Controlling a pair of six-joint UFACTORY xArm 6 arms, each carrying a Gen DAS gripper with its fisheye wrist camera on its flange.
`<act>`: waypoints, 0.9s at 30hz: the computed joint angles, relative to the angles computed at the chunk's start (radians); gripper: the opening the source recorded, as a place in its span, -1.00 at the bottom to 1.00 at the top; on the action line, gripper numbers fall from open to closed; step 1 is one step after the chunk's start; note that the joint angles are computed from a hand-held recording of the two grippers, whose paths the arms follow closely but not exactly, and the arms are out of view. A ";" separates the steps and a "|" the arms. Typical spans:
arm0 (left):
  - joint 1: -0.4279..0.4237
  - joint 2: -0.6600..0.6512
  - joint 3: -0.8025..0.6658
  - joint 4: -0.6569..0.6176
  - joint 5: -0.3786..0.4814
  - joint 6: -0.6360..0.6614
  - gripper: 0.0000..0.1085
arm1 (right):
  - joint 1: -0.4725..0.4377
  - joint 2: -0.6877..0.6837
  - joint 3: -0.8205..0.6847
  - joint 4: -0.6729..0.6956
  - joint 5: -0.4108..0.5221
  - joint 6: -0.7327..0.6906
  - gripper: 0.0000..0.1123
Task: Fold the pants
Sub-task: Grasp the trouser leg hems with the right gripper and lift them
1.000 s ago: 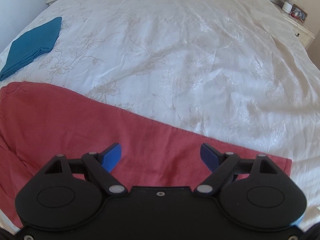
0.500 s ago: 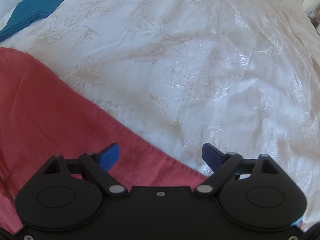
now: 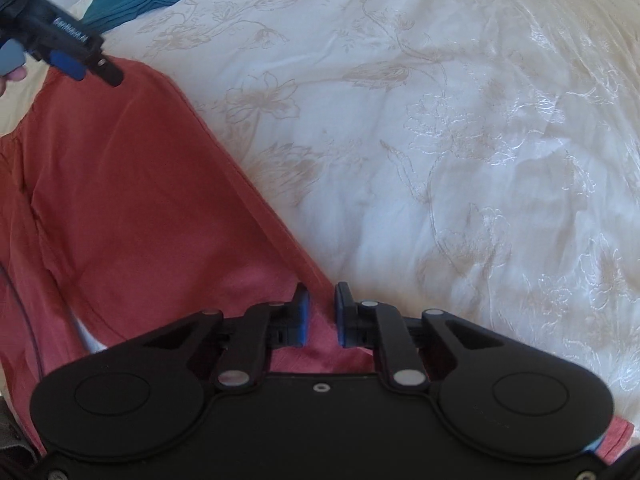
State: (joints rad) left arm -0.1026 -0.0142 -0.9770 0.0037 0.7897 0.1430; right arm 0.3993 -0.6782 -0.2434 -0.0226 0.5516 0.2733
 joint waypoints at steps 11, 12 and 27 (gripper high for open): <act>-0.002 0.176 -0.188 -0.031 0.093 -0.090 0.52 | 0.072 -0.070 0.022 -0.010 0.036 0.059 -0.65; -0.005 0.193 -0.204 -0.022 0.104 -0.104 0.53 | 0.072 -0.071 0.023 -0.009 0.035 0.060 -0.65; 0.000 0.145 -0.180 0.010 0.123 -0.132 -0.58 | 0.090 -0.128 0.024 -0.052 0.080 0.129 -0.65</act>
State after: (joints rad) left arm -0.1030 0.1311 -1.1566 0.0136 0.9124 0.0114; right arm 0.4893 -0.8063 -0.2189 -0.0748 0.6320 0.4023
